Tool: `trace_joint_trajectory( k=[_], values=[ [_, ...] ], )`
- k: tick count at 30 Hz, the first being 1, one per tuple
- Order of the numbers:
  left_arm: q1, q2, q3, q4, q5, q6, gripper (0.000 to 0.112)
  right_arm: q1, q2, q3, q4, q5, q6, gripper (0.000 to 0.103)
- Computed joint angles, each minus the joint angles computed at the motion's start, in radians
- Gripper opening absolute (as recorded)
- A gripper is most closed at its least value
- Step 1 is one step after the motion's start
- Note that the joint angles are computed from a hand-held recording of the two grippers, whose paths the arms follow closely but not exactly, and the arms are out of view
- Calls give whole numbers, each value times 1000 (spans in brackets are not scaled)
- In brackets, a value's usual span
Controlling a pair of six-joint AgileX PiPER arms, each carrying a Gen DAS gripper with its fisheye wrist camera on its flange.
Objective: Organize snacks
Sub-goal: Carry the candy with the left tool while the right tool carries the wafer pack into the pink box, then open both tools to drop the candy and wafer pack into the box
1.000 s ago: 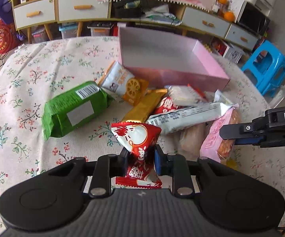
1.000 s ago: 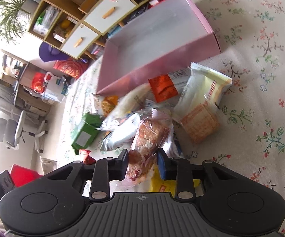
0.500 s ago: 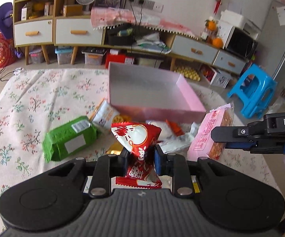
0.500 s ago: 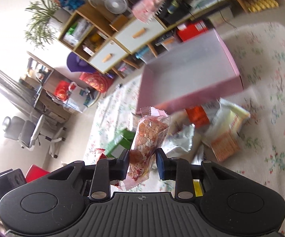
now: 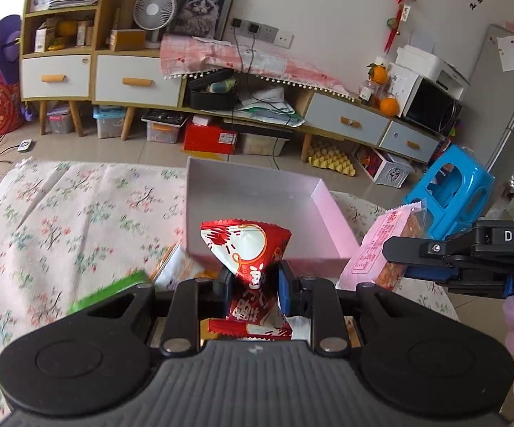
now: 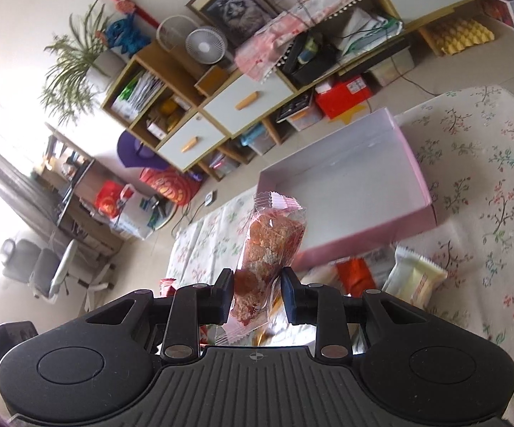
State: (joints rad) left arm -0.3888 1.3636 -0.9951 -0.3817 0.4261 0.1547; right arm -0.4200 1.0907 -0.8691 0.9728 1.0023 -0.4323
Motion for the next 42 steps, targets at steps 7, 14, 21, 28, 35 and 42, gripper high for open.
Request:
trace_joint_trajectory(
  k=[7, 14, 21, 28, 35, 42],
  values=[
    [3, 193, -150, -85, -24, 77, 22, 61, 153, -72, -45, -179, 16, 28],
    [-55, 344, -243, 184, -134, -116, 22, 39, 312, -83, 20, -292, -73, 28],
    [-74, 428, -302, 410, -120, -281, 23, 57, 427, -121, 2, -344, -96, 28],
    [-54, 472, -349, 359, -56, -250, 23, 114, 456, -154, -53, -378, -81, 29],
    [-50, 482, -375, 349, -11, -248, 25, 123, 448, -154, -50, -374, -112, 32],
    [-60, 456, -364, 372, -8, -291, 58, 113, 396, -146, -83, -370, -87, 70]
  ],
)
